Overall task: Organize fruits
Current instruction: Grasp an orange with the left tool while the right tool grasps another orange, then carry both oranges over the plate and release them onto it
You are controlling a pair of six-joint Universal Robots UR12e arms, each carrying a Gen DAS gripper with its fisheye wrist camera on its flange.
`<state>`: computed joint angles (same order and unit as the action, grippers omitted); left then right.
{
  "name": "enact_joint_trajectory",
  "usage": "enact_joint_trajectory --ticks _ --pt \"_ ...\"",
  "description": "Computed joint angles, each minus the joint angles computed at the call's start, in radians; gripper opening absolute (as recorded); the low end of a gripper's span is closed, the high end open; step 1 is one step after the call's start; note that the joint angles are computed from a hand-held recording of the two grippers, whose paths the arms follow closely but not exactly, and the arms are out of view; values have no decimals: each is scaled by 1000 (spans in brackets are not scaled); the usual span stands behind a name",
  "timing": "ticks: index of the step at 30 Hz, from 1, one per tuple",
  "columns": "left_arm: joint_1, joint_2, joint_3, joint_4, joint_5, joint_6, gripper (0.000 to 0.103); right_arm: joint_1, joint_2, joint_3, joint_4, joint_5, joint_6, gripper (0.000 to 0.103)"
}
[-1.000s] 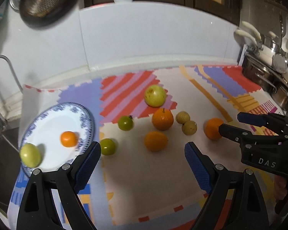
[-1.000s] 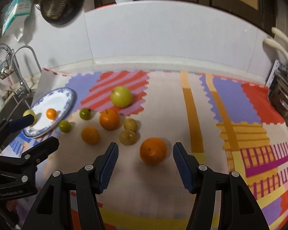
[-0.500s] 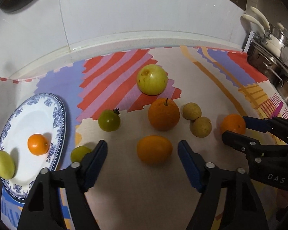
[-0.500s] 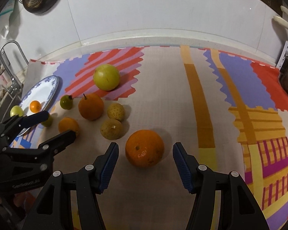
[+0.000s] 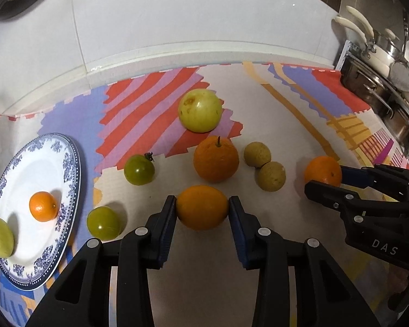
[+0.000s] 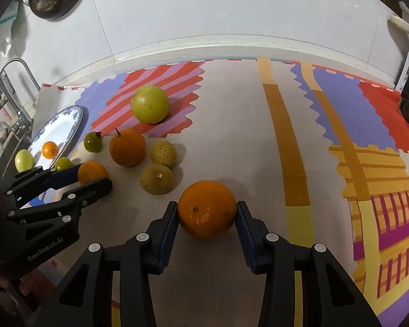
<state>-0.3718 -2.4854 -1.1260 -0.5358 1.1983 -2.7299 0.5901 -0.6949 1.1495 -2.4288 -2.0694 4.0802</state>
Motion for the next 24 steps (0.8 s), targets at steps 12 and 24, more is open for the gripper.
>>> enact_joint_trajectory --ticks 12,24 --pt "24 65 -80 104 -29 -66 38 21 -1 -31 -59 -36 -65 43" --pt "72 123 -150 252 -12 -153 38 46 60 -174 -121 -50 -224 43"
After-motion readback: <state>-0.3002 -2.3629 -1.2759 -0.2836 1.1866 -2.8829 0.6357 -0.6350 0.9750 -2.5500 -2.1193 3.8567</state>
